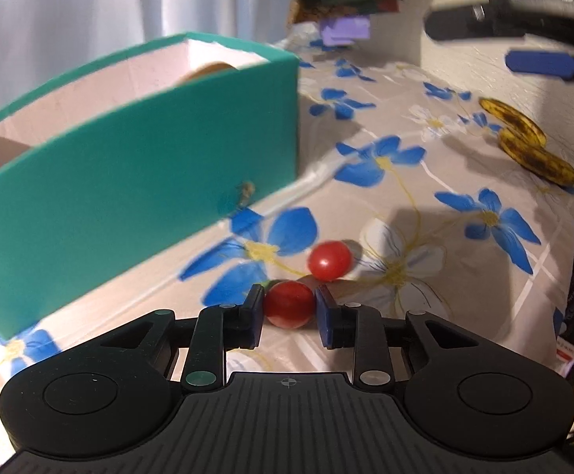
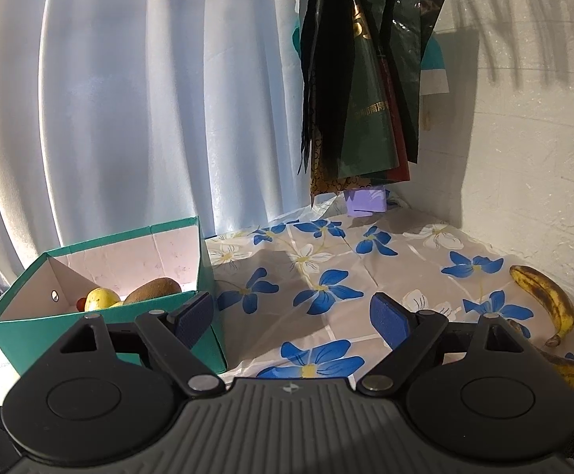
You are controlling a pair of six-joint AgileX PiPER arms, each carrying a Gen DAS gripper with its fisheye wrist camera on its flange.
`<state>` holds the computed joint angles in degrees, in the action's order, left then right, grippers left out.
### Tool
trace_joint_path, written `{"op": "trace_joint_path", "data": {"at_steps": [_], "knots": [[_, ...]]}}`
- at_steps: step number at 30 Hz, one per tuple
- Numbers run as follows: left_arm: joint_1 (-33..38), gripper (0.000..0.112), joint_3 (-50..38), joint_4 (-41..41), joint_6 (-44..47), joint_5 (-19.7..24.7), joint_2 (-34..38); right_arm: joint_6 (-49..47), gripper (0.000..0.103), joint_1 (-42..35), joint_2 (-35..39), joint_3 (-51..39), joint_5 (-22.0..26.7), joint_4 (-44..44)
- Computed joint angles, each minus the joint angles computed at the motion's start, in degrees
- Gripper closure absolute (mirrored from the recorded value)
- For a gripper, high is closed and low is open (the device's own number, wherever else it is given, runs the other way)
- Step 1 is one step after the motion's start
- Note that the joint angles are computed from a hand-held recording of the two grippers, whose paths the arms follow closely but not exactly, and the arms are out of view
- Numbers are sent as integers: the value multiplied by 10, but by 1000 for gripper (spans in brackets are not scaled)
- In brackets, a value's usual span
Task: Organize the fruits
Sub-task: 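Move the left gripper to the cloth and grasp a red cherry tomato, then grasp another red cherry tomato with the right gripper while the left holds its tomato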
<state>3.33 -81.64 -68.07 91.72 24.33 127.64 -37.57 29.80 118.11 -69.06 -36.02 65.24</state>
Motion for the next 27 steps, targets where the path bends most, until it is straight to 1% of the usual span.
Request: {"op": "trace_joint_path", "data": {"at_steps": [3,7,10,13,15,16,18,20,21,22,24,26,27], "knots": [[20,81,19,-43,13,0,-35,-10,16,2,6,-3,8,3],[49,81,25,-54,-36,-1,-80,-35,16,3,26,-19,40,15],[64,81,29,-75,-51,-16,-108,-51,16,6,45,-35,61,17],[74,81,21,-67,-82,-31,-120,-79,17,9,72,-62,85,23],[79,81,14,-55,-103,-35,-123,-107,22,12,94,-84,102,36],[81,81,12,-42,-119,-36,-124,-126,26,13,105,-97,116,45],[82,81,9,-24,-141,-40,-123,-167,31,16,125,-121,135,76],[83,81,4,4,-167,-39,-120,-213,39,17,141,-142,155,111],[83,81,2,20,-184,-37,-119,-239,41,18,147,-151,164,134],[83,81,-2,35,-200,-34,-117,-256,45,18,152,-158,170,149],[85,81,-4,48,-214,-30,-115,-288,47,19,160,-168,182,177],[85,81,-5,56,-221,-31,-115,-313,55,18,165,-176,193,196],[85,81,-7,63,-228,-31,-114,-335,55,18,167,-182,198,215]]}}
